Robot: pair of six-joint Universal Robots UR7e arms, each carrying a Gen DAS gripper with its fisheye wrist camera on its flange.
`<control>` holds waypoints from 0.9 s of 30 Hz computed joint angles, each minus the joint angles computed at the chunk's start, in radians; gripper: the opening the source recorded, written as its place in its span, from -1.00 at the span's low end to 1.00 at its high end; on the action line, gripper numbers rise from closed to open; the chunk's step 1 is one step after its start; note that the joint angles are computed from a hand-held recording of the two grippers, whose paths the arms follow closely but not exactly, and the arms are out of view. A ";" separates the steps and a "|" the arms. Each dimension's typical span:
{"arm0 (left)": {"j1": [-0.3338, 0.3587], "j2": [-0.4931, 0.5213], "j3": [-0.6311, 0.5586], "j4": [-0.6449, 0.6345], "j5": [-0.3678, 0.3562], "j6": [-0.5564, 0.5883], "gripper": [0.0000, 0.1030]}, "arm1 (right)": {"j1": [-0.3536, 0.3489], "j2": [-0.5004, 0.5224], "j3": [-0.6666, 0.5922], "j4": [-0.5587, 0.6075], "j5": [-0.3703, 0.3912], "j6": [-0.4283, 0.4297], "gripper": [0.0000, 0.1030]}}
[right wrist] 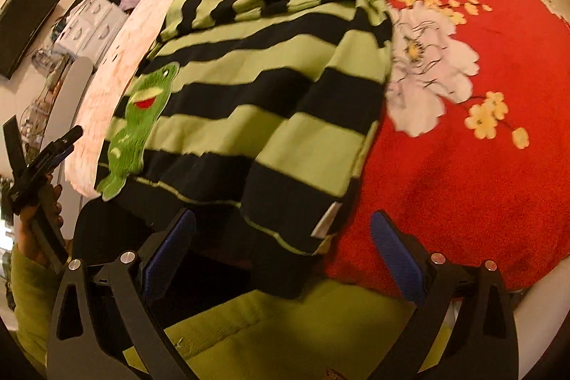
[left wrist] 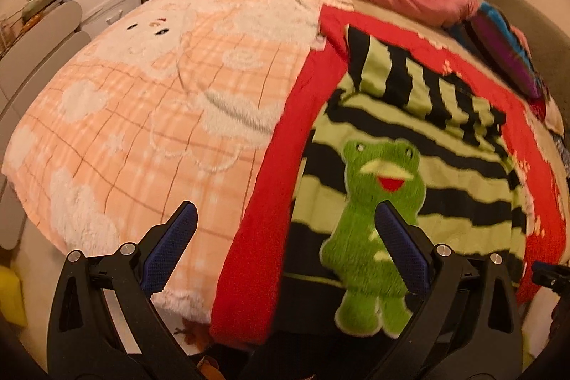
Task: Fold small clothes
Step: 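Move both tools toward the sweater hem with the frog appliqué, then grasp the hem with the right tool while the left tool grasps it too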
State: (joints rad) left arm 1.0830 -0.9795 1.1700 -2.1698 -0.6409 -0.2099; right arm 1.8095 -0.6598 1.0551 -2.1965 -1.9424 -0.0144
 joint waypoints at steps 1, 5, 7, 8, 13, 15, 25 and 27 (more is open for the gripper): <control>0.002 -0.005 0.005 0.018 -0.007 -0.010 0.82 | 0.001 0.002 -0.001 0.004 -0.005 -0.005 0.90; 0.014 -0.016 0.014 0.078 -0.037 -0.050 0.82 | 0.003 0.013 -0.012 0.054 -0.019 0.005 0.90; 0.023 -0.021 0.013 0.113 -0.058 -0.081 0.82 | 0.000 0.019 -0.026 0.087 -0.015 0.016 0.90; 0.026 -0.021 0.011 0.126 -0.068 -0.095 0.82 | -0.001 0.021 -0.027 0.101 -0.017 0.024 0.90; 0.047 -0.030 0.011 0.139 -0.183 -0.086 0.82 | -0.007 0.036 -0.048 0.164 -0.002 0.041 0.90; 0.055 -0.027 0.007 0.166 -0.217 -0.099 0.81 | -0.008 0.044 -0.056 0.191 -0.004 0.052 0.90; 0.078 -0.008 -0.022 0.232 -0.337 -0.104 -0.01 | -0.020 0.050 -0.062 0.214 0.038 0.061 0.62; 0.078 -0.003 -0.029 0.244 -0.347 -0.112 -0.10 | -0.029 0.047 -0.061 0.223 0.051 0.082 0.29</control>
